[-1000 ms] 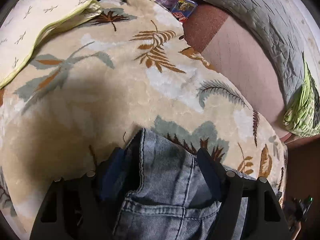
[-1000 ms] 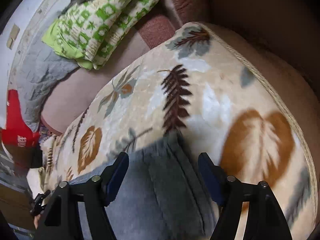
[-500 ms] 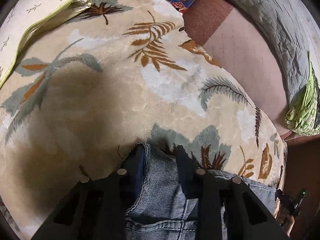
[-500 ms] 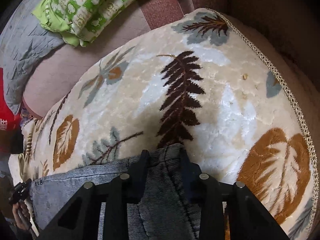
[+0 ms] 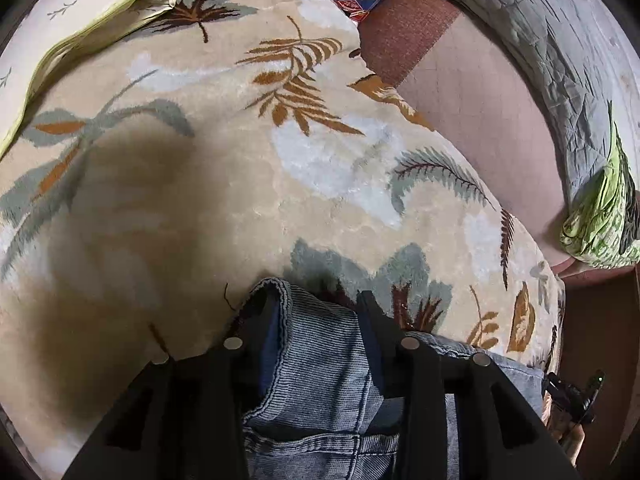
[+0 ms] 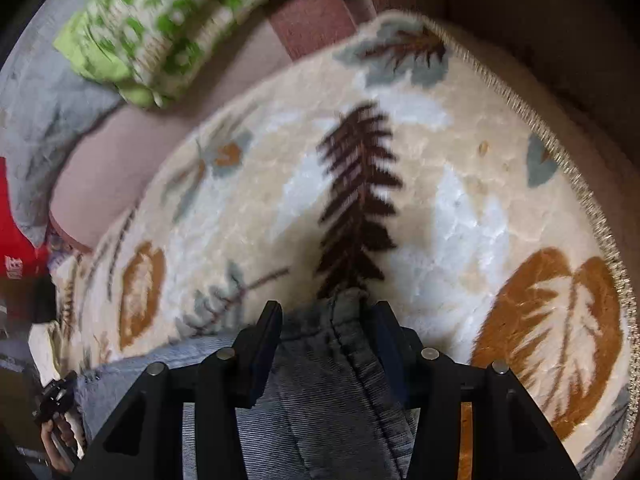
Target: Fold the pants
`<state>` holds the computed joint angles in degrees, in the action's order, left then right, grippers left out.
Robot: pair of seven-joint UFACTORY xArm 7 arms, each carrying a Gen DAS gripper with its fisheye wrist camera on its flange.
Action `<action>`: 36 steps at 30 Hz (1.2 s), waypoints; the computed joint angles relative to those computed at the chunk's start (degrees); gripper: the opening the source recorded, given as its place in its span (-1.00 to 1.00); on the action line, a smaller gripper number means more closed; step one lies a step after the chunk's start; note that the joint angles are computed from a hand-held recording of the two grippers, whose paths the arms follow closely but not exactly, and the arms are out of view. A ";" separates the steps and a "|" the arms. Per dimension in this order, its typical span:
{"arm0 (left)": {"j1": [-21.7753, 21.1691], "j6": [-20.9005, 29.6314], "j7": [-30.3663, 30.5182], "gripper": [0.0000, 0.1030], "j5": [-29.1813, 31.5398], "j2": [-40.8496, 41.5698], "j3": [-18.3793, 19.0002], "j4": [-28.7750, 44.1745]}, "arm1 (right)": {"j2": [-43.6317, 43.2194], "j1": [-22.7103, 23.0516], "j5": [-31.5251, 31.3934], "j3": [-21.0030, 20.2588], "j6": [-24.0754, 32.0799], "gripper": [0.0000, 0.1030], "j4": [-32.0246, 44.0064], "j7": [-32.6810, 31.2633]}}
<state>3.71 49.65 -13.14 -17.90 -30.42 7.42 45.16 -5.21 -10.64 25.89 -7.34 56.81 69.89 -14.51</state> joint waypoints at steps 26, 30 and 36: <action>-1.64 15.97 -4.36 -0.96 4.22 -39.64 1.81 0.74 | -32.01 4.83 2.36 -8.88 0.09 -0.64 -10.32 -3.26; -1.76 28.65 -4.35 -0.95 5.34 -52.71 4.88 -1.06 | -44.68 3.50 -1.24 -14.20 7.64 -0.64 -16.28 -5.29; 0.87 50.24 -4.05 -0.94 11.43 -64.17 11.34 -3.88 | -58.12 -3.65 -14.63 -24.00 28.99 -0.45 -28.22 -12.62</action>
<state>4.58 99.90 -17.20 -6.48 -94.59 18.76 41.29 -63.33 -14.30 11.26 -31.34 85.80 41.67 -27.13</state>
